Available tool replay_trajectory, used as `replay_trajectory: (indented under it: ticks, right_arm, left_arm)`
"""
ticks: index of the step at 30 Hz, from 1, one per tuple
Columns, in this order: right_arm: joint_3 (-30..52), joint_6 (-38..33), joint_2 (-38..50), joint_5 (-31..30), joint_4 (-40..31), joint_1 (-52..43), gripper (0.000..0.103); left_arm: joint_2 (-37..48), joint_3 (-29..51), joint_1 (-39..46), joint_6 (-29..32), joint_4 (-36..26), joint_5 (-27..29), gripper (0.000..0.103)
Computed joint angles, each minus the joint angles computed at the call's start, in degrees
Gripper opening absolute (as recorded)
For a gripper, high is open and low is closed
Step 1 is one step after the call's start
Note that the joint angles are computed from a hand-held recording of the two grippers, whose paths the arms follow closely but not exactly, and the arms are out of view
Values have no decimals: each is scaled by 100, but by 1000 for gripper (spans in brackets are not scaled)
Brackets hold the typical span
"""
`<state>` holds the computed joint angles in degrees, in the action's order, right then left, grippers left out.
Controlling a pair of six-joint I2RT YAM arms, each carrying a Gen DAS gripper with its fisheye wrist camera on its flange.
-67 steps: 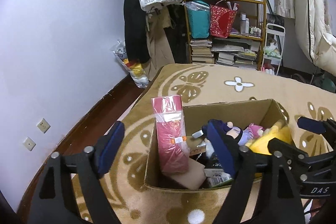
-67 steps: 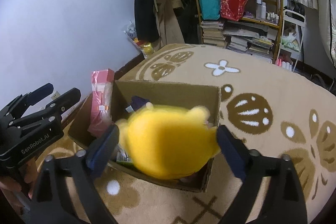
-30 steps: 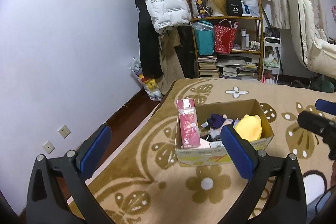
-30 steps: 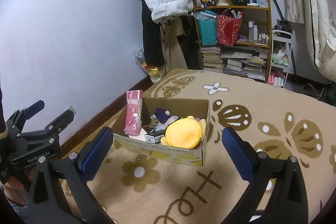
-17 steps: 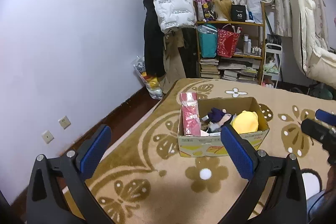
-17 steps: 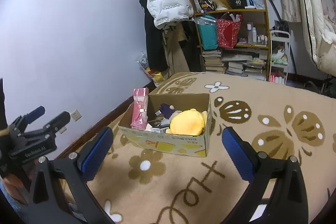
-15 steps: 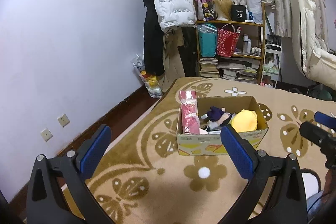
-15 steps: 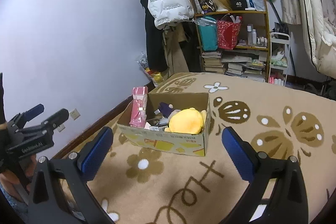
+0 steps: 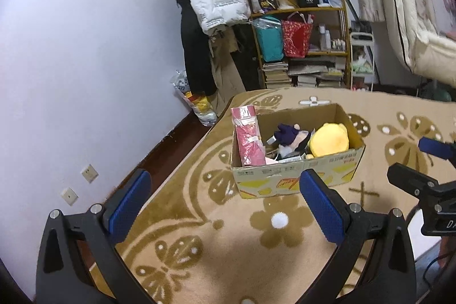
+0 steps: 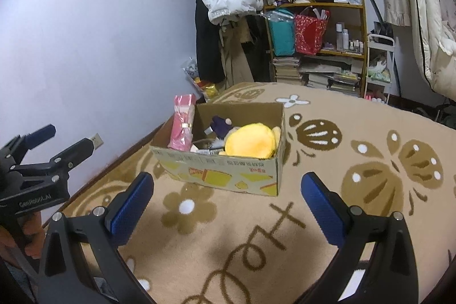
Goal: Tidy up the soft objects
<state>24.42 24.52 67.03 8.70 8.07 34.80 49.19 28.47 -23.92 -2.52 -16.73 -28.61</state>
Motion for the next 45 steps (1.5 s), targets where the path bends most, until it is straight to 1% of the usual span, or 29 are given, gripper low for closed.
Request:
replay_trajectory:
  ticks: [3,6,10,17,23,31,37,45]
  right_arm:
    - [9,-18,138,-4,73,-27,103]
    - [1,7,251,-39,147,-71,103]
    - [-4,42,391,-101,230,-142,103]
    - [-42,57,410,-152,287,-185,103]
    - [-34,51,439,-170,285,-191,103]
    - [-33,59,447,-164,295,-187,103]
    - [-39,54,432,-171,291,-197,103]
    - [-39,82,484,-124,338,-153,103]
  left_arm:
    - [104,18,3,-27,22,126,103]
    - [249,9,-26,35,141,57,103]
    - [395,29,29,32,236,149,103]
    - [460,54,40,25,259,142,103]
    - [568,11,111,71,429,125,103]
    - [564,-14,123,119,482,125,103]
    - [548,3,20,60,386,-7,103]
    - [546,29,30,62,348,-18,103]
